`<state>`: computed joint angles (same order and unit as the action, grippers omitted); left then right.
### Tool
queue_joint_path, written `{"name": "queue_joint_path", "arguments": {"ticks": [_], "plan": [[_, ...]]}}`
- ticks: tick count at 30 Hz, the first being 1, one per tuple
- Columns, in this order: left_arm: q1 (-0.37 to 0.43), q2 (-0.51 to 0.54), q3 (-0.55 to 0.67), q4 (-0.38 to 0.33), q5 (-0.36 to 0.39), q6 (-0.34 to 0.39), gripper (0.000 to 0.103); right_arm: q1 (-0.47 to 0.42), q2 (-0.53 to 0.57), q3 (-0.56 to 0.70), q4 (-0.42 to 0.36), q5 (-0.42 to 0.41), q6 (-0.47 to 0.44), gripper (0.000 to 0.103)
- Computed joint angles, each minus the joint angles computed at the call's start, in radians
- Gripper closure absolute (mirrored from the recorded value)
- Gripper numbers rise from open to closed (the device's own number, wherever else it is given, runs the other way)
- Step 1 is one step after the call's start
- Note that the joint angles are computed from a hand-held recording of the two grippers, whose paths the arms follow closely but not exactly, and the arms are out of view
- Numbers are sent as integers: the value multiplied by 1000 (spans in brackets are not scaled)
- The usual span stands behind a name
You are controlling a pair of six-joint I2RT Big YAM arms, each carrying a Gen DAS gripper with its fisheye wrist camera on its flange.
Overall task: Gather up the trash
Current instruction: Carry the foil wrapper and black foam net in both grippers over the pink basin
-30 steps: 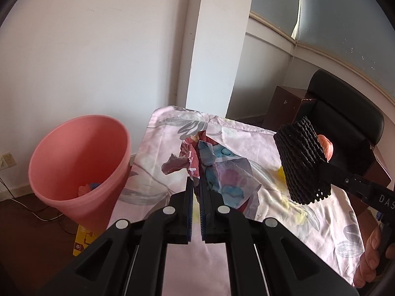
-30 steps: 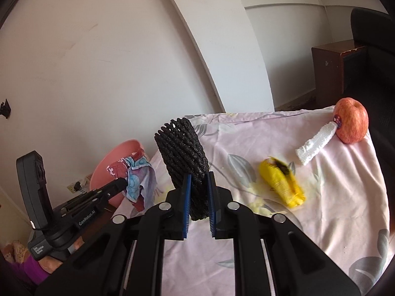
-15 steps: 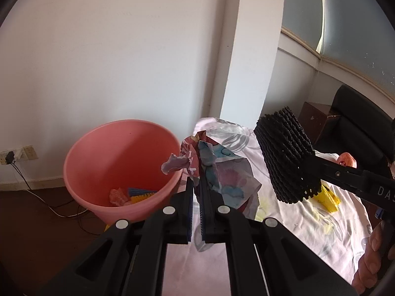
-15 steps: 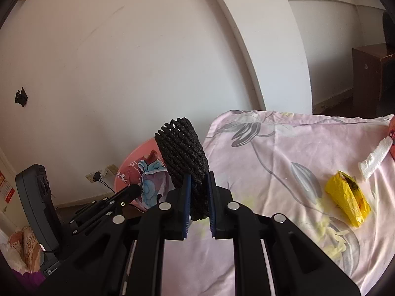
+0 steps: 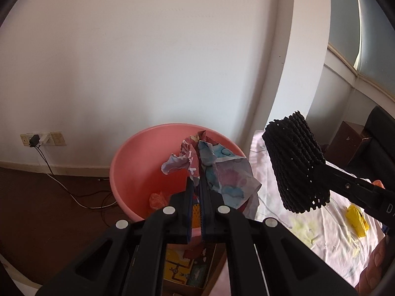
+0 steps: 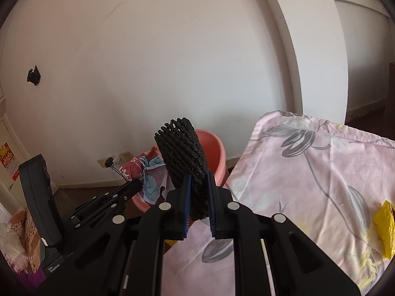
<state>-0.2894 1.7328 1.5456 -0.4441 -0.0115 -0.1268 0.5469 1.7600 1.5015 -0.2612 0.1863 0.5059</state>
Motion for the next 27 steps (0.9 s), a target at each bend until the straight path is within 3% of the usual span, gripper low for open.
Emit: {"name": "queue_joint_path", "arguments": {"ticks": [18, 27], "plan": [[50, 91, 81, -27, -65, -4, 99, -14, 226, 306, -146, -88, -25, 90], [53, 113, 97, -48, -67, 4, 99, -12, 284, 377, -204, -90, -18, 90]]}}
